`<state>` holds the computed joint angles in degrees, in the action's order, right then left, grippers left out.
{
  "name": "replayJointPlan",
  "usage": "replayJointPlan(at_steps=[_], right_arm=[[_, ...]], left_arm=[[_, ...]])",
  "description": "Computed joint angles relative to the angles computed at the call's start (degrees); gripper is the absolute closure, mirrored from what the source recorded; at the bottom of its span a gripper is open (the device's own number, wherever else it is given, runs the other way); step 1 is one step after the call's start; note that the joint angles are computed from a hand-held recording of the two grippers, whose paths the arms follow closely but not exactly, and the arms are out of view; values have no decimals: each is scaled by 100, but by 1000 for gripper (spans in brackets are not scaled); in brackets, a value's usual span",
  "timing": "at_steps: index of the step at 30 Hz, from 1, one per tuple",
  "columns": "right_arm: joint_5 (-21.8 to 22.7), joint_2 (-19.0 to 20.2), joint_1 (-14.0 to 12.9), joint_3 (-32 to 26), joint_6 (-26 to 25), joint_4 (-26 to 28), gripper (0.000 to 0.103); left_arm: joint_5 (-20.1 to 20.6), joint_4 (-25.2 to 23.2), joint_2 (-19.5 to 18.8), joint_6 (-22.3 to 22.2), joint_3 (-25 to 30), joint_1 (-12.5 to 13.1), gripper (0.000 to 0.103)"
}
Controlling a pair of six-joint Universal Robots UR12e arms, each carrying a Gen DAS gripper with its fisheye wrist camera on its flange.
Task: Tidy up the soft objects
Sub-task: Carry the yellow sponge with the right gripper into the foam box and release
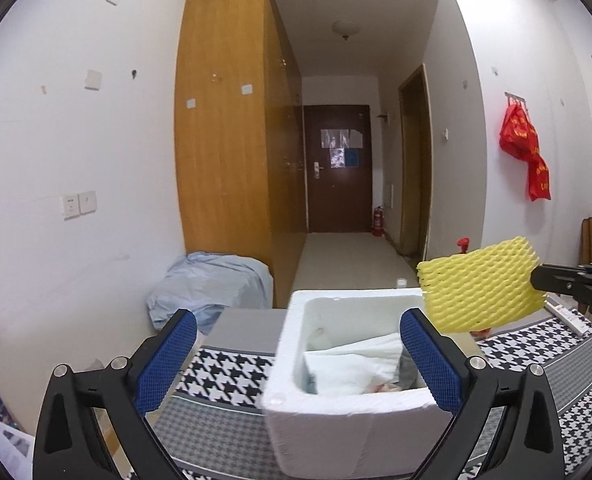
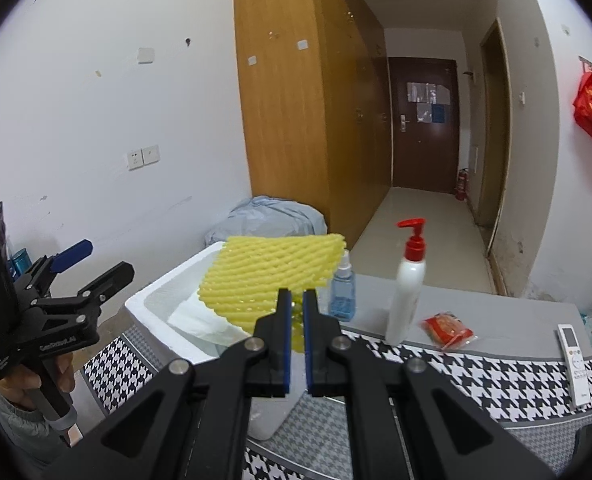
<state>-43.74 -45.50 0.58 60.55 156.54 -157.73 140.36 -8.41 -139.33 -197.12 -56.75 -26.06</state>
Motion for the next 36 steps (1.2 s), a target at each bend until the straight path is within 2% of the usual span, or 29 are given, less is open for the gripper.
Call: replayJointPlan(at_steps=[8, 22, 24, 25, 26, 28, 36], right_arm=[[91, 51, 125, -167, -169, 348, 96], [96, 166, 322, -476, -506, 1120, 94], [25, 197, 354, -543, -581, 1271, 74], [-72, 204, 375, -555, -544, 1273, 49], [-73, 206, 374, -548, -511, 1257, 36], [49, 201, 355, -531, -516, 1281, 34], [52, 89, 308, -310, -483, 948, 34]], left_arm=[[238, 59, 176, -130, -344, -13, 1], [333, 80, 356, -392, -710, 4, 1], [355, 77, 386, -440, -767, 8, 1], [359, 73, 401, -466, -793, 11, 1], [349, 72, 415, -480, -819, 14, 1], [333, 74, 426, -481, -840, 19, 1], [243, 135, 411, -401, -812, 14, 1]])
